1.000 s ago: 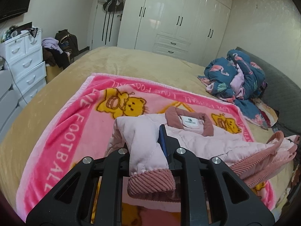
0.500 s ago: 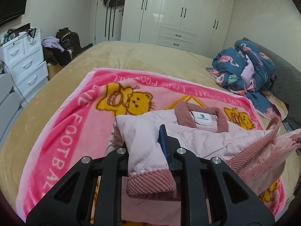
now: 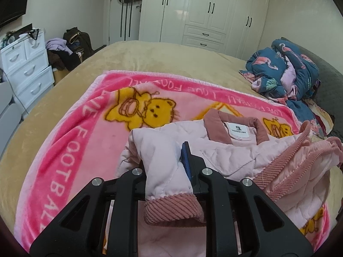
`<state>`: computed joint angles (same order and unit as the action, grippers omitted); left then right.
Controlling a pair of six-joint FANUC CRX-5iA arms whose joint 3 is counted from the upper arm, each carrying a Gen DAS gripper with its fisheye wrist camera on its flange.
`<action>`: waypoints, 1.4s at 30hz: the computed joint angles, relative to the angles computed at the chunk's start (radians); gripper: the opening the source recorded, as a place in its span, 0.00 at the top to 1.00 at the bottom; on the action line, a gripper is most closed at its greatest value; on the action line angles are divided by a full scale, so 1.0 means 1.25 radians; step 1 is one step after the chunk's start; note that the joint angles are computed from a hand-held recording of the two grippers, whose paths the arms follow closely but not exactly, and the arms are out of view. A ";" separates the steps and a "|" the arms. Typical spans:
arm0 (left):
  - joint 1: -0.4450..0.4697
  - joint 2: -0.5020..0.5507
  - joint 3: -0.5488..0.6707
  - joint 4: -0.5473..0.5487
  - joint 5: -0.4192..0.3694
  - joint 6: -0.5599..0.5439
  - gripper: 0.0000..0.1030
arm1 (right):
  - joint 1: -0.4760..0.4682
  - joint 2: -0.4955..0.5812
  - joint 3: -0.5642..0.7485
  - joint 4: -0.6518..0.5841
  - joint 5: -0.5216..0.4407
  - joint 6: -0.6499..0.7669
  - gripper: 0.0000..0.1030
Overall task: Fold large clothes
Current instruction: 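Open both grippers to lay the hem down near the collar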
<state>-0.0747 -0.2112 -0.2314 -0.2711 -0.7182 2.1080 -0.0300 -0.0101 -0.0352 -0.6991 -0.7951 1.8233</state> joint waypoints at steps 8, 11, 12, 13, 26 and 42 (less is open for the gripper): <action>-0.001 0.006 -0.003 0.001 0.011 0.006 0.88 | -0.067 0.039 0.047 -0.129 -0.091 0.078 0.64; -0.002 0.004 -0.006 0.007 0.015 0.003 0.87 | -0.090 0.033 0.045 -0.179 -0.108 0.087 0.23; -0.003 0.003 -0.007 0.009 0.017 0.001 0.87 | -0.089 0.029 0.044 -0.181 -0.107 0.090 0.23; -0.004 0.002 -0.007 0.012 0.019 -0.002 0.86 | -0.089 0.027 0.045 -0.185 -0.115 0.102 0.23; -0.022 -0.024 -0.014 0.012 0.018 -0.001 0.74 | 0.152 -0.087 -0.195 0.346 0.161 -0.157 0.08; -0.122 -0.079 0.016 -0.111 -0.004 0.067 0.17 | 0.129 -0.144 -0.266 0.314 0.152 -0.116 0.07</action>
